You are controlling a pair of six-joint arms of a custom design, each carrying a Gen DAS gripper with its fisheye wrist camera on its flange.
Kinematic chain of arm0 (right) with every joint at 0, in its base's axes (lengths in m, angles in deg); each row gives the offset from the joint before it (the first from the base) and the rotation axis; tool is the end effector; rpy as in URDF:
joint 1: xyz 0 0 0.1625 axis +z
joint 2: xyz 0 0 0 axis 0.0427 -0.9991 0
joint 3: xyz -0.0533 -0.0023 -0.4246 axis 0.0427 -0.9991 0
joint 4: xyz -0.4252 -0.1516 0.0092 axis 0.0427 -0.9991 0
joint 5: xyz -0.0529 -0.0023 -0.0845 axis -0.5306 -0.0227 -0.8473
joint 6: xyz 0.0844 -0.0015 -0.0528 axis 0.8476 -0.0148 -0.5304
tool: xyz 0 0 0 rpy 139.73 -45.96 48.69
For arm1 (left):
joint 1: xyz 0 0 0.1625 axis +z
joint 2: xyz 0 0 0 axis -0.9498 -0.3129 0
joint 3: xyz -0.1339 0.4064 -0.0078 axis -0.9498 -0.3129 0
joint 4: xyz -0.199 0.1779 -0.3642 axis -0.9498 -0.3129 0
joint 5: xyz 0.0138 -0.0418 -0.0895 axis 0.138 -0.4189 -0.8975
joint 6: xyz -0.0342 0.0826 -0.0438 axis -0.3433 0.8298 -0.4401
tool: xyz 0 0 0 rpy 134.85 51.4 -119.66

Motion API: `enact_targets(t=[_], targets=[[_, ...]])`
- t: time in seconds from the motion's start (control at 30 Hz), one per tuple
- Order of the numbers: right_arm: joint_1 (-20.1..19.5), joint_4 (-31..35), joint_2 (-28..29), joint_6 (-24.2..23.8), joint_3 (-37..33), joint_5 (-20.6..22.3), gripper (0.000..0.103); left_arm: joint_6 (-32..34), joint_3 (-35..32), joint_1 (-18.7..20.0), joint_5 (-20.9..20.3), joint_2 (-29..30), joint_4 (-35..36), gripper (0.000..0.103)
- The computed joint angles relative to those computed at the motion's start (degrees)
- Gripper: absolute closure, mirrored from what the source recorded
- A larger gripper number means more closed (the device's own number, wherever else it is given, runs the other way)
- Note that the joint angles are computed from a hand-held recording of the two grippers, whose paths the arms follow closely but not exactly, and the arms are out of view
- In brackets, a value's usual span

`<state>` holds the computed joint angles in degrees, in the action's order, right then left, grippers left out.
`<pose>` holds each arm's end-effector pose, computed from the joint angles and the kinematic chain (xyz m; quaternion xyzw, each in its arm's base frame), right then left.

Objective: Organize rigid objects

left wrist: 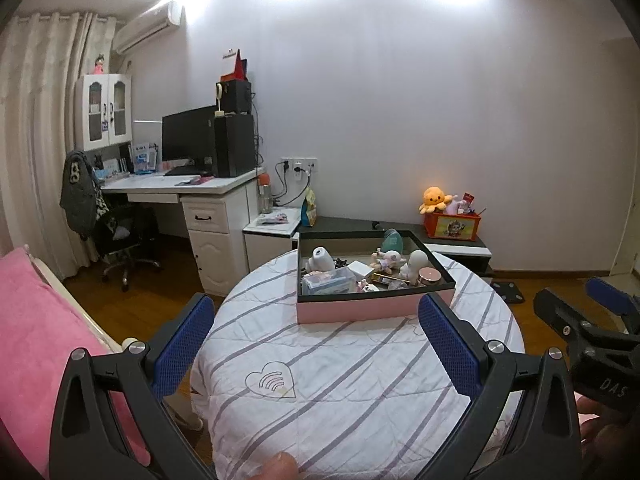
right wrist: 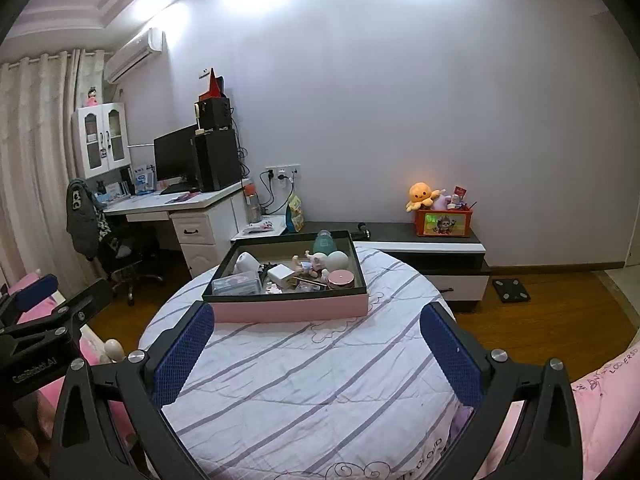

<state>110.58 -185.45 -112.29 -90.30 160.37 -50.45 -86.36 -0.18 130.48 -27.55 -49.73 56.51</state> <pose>0.3493 -0.6686 0.1439 0.0869 -0.7445 0.5636 0.3473 -0.2196 -0.7179 0.2965 0.3282 0.7895 -0.4611 0.2372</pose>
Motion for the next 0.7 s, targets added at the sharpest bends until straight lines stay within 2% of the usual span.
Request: enact_targets(t=[0.1, 0.43, 0.7], targets=[[0.27, -0.68, 0.02, -0.34, 0.29, 0.24, 0.0, -0.01, 1.36, -0.26, 0.3, -1.12, -0.41, 0.0], [0.45, -0.9, -0.05, -0.63, 0.48, 0.16, 0.0, -3.18, -0.43, 0.24, 0.77, -0.66, 2.61, 0.0], [0.75, -1.18, 0.3, -0.97, 0.39, 0.12, 0.0, -0.34, 2.75, -0.52, -1.94, -1.91, -1.75, 0.0]])
